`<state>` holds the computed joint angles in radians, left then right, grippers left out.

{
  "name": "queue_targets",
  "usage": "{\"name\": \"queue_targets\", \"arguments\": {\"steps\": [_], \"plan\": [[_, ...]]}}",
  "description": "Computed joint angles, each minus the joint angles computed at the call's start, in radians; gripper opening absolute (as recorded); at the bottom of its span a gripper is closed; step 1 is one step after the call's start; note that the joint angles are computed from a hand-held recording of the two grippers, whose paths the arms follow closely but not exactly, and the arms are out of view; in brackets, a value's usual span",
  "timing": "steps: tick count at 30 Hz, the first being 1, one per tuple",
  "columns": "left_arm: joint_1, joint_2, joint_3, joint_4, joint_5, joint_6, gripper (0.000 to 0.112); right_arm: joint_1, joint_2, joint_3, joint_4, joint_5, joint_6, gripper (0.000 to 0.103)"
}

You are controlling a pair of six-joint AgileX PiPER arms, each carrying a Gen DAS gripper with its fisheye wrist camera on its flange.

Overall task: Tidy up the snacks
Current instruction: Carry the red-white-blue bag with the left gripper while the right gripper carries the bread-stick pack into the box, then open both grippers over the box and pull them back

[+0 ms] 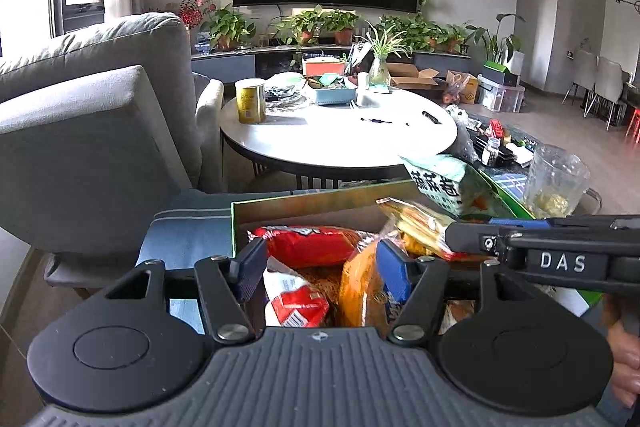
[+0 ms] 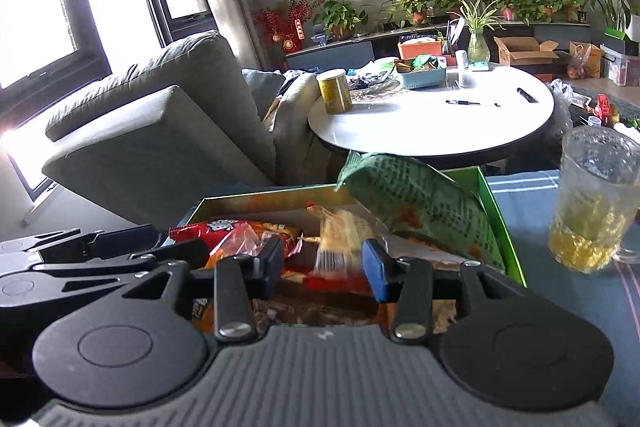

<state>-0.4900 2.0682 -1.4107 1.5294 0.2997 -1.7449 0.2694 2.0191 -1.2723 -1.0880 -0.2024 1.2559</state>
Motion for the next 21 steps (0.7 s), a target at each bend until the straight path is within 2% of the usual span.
{"name": "queue_targets", "arguments": {"steps": [5, 7, 11, 14, 21], "plan": [[-0.028, -0.033, 0.047, 0.043, 0.002, -0.038, 0.060, -0.002, -0.039, 0.043, 0.040, -0.012, -0.030, 0.068], [-0.043, -0.050, 0.069, 0.080, 0.022, -0.077, 0.061, 0.000, -0.058, 0.066, 0.080, -0.012, -0.071, 0.068], [-0.072, -0.093, 0.124, 0.150, 0.057, -0.160, 0.071, -0.003, -0.103, 0.125, 0.174, -0.017, -0.155, 0.068], [-0.097, -0.127, 0.166, 0.187, 0.087, -0.203, 0.072, -0.005, -0.137, 0.166, 0.207, -0.023, -0.181, 0.068], [-0.181, -0.223, 0.280, 0.213, 0.188, -0.262, 0.074, 0.014, -0.242, 0.304, 0.493, -0.037, -0.460, 0.068]]}}
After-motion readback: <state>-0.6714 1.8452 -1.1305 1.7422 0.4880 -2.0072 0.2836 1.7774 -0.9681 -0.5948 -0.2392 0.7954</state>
